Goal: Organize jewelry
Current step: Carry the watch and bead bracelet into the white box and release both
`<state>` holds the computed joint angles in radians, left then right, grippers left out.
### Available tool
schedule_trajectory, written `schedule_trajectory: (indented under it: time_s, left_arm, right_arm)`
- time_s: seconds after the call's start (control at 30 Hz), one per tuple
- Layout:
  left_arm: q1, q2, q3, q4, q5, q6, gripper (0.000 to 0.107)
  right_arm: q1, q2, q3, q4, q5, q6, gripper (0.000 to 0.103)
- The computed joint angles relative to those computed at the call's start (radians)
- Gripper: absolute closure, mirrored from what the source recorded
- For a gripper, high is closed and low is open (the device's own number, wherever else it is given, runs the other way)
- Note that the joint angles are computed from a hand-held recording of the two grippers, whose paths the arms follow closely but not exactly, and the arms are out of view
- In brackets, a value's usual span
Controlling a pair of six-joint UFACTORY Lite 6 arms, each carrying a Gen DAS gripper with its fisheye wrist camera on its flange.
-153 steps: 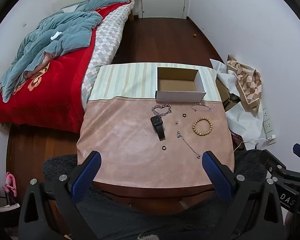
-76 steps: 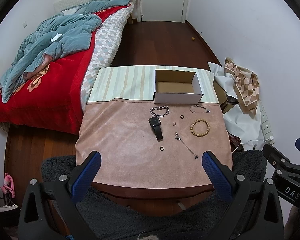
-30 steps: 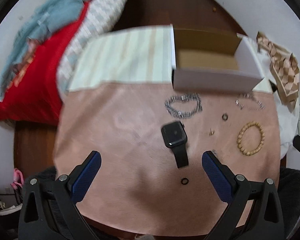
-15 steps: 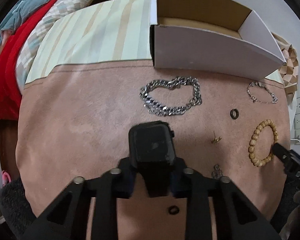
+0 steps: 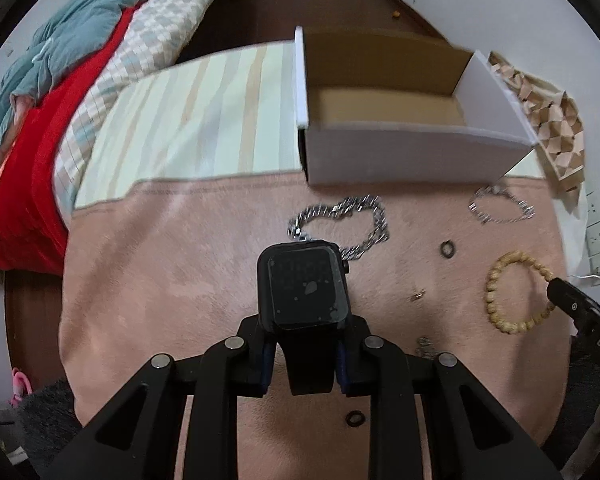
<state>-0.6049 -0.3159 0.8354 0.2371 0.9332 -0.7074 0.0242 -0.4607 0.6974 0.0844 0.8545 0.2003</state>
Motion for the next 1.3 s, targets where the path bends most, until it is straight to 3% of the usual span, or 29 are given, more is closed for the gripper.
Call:
schedule_trajectory:
  time_s: [0.2, 0.37, 0.63, 0.83, 1.03, 1.07, 1.13, 1.17, 1.2, 1.3]
  left_arm:
    - [0.055, 0.015, 0.217, -0.064, 0.085, 0.149, 0.087]
    - [0.197, 0.188, 0.464, -0.161, 0.075, 0.351, 0.087]
    - [0.31, 0.583, 0.893, -0.3, 0.133, 0.528, 0.087]
    - [0.376, 0.847, 1.11, -0.411, 0.203, 0.612, 0.086]
    - [0.397, 0.946, 1.189, -0.464, 0.241, 0.615, 0.086]
    - [0.406, 0.957, 1.201, -0.484, 0.248, 0.62, 0.085]
    - [0.413, 0.97, 1.221, -0.507, 0.25, 0.619, 0.071]
    - [0.416, 0.966, 1.222, -0.506, 0.246, 0.618, 0.053]
    - [0.42, 0.946, 1.202, -0.511, 0.229, 0.619, 0.044]
    - [0.434, 0.931, 1.206, -0.519, 0.235, 0.619, 0.04]
  right_arm:
    - [0.006, 0.046, 0.278, 0.071, 0.121, -0.086, 0.094]
    - [0.031, 0.213, 0.601, 0.075, 0.177, -0.108, 0.094]
    - [0.078, 0.601, 0.958, 0.074, 0.147, -0.126, 0.094]
    - [0.103, 0.82, 1.098, 0.08, 0.134, -0.129, 0.094]
    - [0.096, 0.906, 1.131, 0.15, 0.129, -0.185, 0.093]
    - [0.088, 0.932, 1.151, 0.176, 0.153, -0.195, 0.093]
    - [0.075, 0.981, 1.181, 0.215, 0.2, -0.209, 0.093]
    - [0.074, 0.982, 1.174, 0.214, 0.202, -0.205, 0.093]
    - [0.073, 0.977, 1.163, 0.213, 0.199, -0.204, 0.091]
    - [0.076, 0.942, 1.122, 0.202, 0.182, -0.196, 0.075]
